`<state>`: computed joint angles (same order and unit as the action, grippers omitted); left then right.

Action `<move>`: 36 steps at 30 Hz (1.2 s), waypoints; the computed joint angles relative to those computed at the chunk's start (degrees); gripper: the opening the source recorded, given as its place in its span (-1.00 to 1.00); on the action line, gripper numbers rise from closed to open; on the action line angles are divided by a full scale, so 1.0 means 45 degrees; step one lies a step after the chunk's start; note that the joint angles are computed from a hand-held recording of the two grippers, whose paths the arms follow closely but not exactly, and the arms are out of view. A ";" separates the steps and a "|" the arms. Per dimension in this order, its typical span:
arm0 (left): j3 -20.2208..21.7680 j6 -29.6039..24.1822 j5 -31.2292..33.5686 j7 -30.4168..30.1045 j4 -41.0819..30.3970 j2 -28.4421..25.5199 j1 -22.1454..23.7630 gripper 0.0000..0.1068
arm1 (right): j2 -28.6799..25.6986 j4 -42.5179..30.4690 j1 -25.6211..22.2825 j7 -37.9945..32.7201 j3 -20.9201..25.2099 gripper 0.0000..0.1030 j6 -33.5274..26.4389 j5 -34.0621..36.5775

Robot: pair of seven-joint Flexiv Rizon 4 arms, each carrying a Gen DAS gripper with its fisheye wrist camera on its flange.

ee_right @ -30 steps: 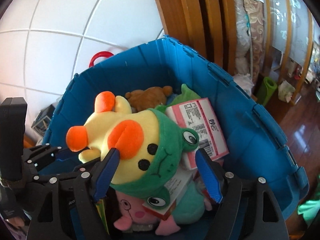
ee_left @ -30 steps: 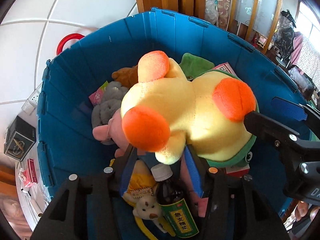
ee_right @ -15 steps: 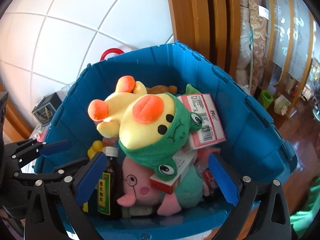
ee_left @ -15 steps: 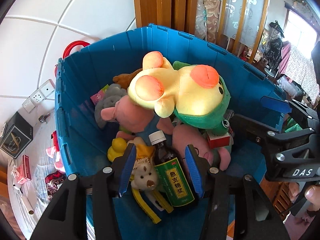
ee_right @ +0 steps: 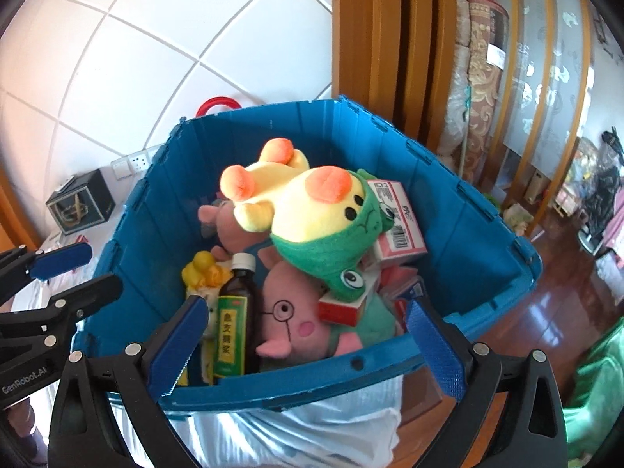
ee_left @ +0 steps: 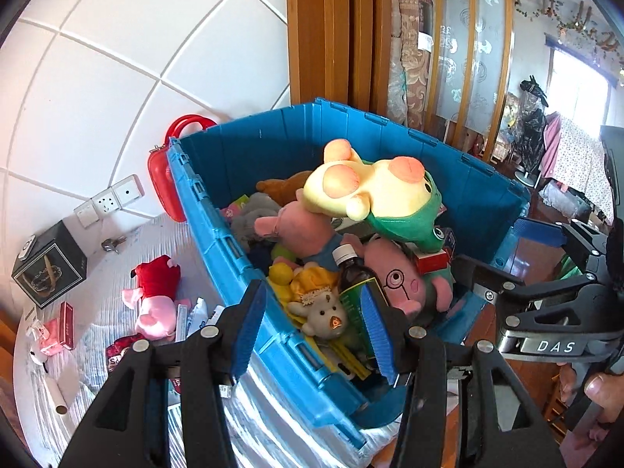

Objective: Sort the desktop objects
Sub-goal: 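Withdraw both grippers from the bin back toward the bed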

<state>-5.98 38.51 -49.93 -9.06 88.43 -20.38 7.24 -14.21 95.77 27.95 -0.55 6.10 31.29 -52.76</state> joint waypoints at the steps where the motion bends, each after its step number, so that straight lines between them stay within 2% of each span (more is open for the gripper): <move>1: -0.0018 -0.0346 -0.0249 0.0204 -0.0054 -0.0020 0.0234 -0.07 | -0.0112 -0.0177 0.0198 0.0201 0.0017 1.00 -0.0231 -0.0174; 4: 0.0058 -0.1427 -0.0723 0.0670 -0.0348 -0.0222 0.0862 -0.07 | -0.0651 -0.0972 0.0875 0.0636 0.0010 1.00 -0.1179 -0.0461; 9: 0.0249 -0.1312 -0.1483 0.1862 -0.0177 -0.0313 0.1448 -0.07 | -0.1633 -0.2400 0.2076 0.1247 -0.0201 1.00 -0.2471 -0.0695; 16: 0.0391 -0.3120 -0.1201 0.2283 -0.1261 -0.1245 0.2688 -0.07 | -0.3226 -0.4562 0.3707 0.1711 -0.0764 1.00 -0.3698 -0.1109; 20: 0.0423 -0.2937 -0.1079 0.2745 -0.1537 -0.1657 0.3106 -0.07 | -0.4306 -0.6000 0.4393 0.1511 -0.1199 1.00 -0.3976 -0.0857; 27: 0.0284 -0.2514 -0.0595 0.2564 -0.2517 -0.2803 0.3741 -0.07 | -0.6190 -0.8464 0.5167 0.0840 -0.2051 1.00 -0.4021 -0.0116; 32: 0.0237 -0.2661 0.0803 0.1429 -0.4257 -0.4369 0.4055 -0.07 | -0.7662 -1.0316 0.5231 -0.0148 -0.2525 1.00 -0.3414 0.0709; 36: 0.0057 -0.1479 0.1389 0.0487 -0.5607 -0.5719 0.4178 -0.07 | -0.8690 -1.1403 0.5050 -0.0667 -0.2865 1.00 -0.2564 0.1413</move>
<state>-5.73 31.85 -43.67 -6.87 63.19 -46.11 26.04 -53.32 44.45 50.68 -3.55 -6.79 19.75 -46.40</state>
